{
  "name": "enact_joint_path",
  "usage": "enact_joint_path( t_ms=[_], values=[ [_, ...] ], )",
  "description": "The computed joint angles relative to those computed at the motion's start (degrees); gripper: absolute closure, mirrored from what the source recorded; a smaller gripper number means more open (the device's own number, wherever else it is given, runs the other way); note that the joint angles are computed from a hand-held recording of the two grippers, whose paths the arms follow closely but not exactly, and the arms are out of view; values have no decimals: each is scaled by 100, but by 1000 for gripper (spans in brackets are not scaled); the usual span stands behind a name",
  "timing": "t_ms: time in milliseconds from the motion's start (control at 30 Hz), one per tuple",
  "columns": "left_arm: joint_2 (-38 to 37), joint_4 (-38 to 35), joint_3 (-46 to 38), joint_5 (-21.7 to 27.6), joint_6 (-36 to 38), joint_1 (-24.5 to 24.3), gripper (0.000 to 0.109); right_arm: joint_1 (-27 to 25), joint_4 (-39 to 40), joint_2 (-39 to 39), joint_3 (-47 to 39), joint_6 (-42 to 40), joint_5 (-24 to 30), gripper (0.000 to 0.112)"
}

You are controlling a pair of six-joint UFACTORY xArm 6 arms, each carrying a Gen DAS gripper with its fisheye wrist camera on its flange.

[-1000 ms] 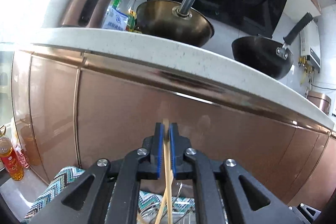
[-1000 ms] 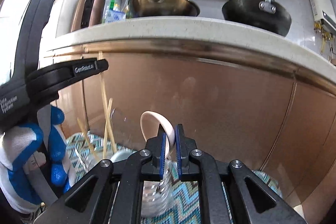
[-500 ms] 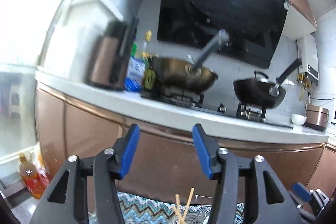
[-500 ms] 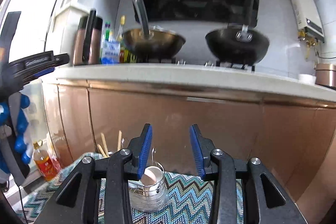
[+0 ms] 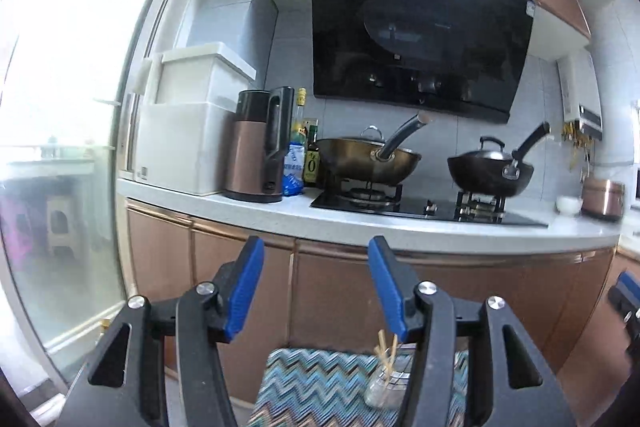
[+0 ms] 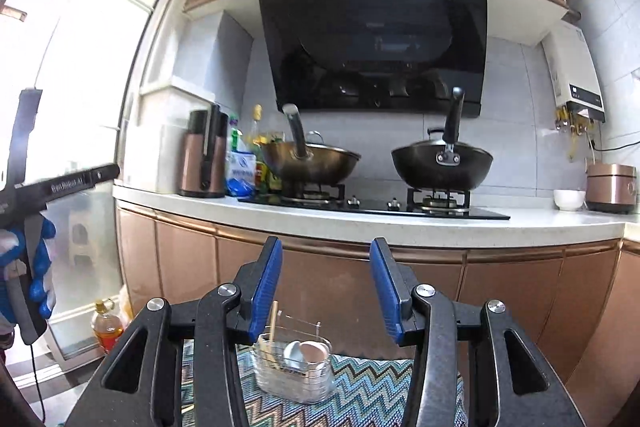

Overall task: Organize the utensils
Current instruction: 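Move both tools back down toward the remaining chopsticks on the cloth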

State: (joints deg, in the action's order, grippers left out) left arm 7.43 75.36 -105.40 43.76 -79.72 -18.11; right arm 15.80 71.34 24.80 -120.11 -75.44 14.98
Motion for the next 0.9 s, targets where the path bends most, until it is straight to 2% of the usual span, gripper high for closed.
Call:
enact_joint_path(
  t_ms=[133, 400, 667, 900],
  values=[
    [-421, -82, 481, 180, 240, -141, 56, -112, 380, -520, 582, -268, 236, 67],
    [-921, -553, 1276, 98, 544, -263, 56, -437, 733, -1108, 1341, -278, 507, 67],
    [-996, -1142, 1758, -99, 760, -200, 56, -659, 654, -1064, 1498, 146, 485, 67],
    [-796, -2135, 2092, -495, 1424, -70, 56, -760, 49, -813, 1511, 938, 709, 67]
  ],
)
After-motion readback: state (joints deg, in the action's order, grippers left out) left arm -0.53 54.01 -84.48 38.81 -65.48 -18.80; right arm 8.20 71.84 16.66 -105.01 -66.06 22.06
